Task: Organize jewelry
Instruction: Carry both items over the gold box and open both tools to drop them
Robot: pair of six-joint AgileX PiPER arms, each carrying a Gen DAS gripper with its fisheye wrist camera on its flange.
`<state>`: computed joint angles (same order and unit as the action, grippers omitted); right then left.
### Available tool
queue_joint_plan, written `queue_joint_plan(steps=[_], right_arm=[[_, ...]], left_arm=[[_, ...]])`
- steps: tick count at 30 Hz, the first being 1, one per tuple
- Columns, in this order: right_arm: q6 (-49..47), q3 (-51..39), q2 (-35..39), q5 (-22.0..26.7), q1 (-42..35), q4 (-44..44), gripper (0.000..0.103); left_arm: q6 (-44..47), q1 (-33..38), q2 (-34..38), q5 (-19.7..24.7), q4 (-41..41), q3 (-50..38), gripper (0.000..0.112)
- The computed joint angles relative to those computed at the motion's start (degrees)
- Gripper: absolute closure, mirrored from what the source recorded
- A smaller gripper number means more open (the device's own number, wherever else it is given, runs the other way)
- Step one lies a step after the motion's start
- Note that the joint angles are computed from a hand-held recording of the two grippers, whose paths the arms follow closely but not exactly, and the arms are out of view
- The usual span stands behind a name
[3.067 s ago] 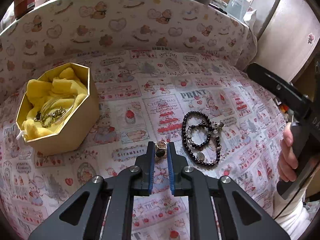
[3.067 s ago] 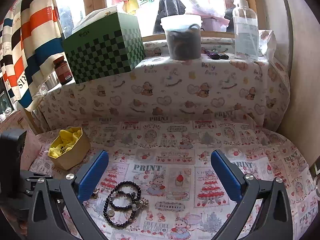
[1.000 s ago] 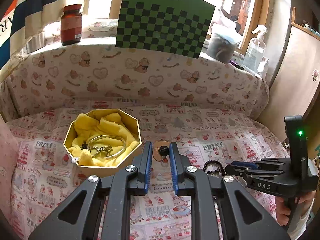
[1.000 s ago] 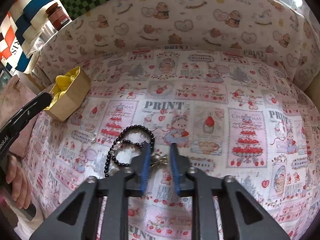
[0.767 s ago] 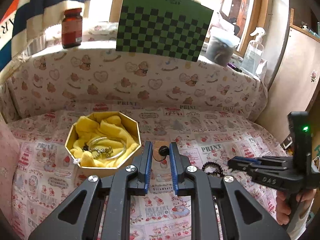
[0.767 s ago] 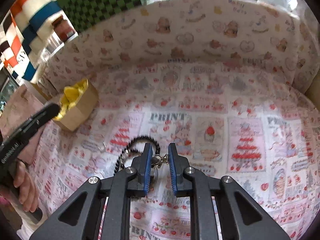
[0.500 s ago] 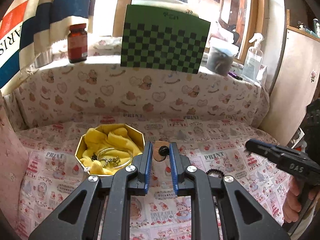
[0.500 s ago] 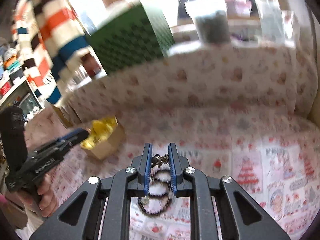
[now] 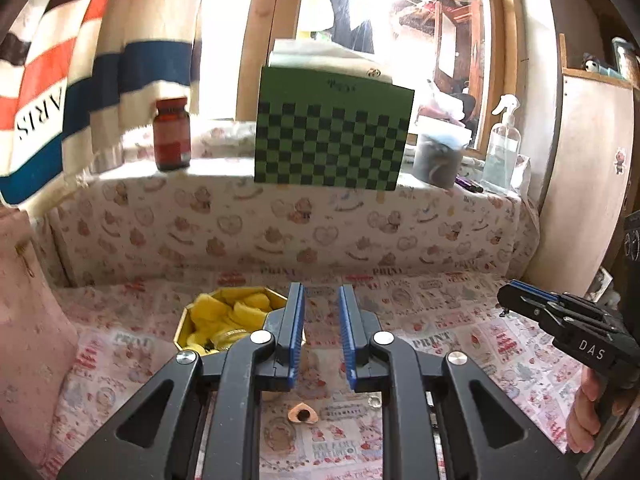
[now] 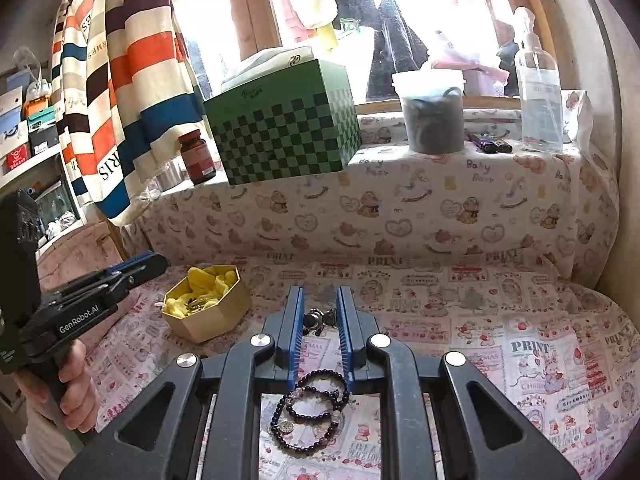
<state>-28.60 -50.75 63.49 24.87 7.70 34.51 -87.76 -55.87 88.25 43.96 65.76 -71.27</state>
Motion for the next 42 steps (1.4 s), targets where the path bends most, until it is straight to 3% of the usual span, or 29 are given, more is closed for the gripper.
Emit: queue_joint_plan(steps=[7,12,17,19,22,25,28,35,42], right_arm=[[-1.8,0.2,0.3,-0.1,-0.1,1.4,0.085],[-7.3,-0.4,1.5,1.9,-1.1,7.6,0.085],[8.3,-4.4,4.0,0.5,7.2,-9.4,0.085],[13.6,-8.1,6.4,1.9,11.0,-14.7,0.085],[14.7,-13.9,10.8,4.7,14.6,-14.8,0.085],[10.0,-21.8,18.2,9.8,16.2,-7.2,0.085],[11.3,-29.1,26.4,13.7,18.6,-5.4,0.085],[22.5,-40.8,39.8,14.6,24.1,-14.7,0.085],[25.6,-46.0,44.8,15.4,24.2,-17.5,0.085]], left_arm=[[-2.4,0.5,-1.7,-0.7,2.1,1.6,0.096],[-4.7,3.3,-4.0,-1.1,2.1,3.3,0.096],[-6.9,6.2,-4.9,1.5,2.7,4.2,0.096],[-6.9,7.2,-5.0,2.5,2.9,4.3,0.096],[-7.4,9.4,-6.2,1.2,1.7,5.3,0.096],[-7.4,12.1,-8.0,-2.0,-0.9,6.7,0.096],[-8.1,14.7,-9.8,-5.2,-2.9,8.3,0.096],[-5.7,19.3,-12.2,-12.0,-8.8,10.3,0.096],[-5.8,16.1,-11.8,-8.2,-6.2,9.1,0.096]])
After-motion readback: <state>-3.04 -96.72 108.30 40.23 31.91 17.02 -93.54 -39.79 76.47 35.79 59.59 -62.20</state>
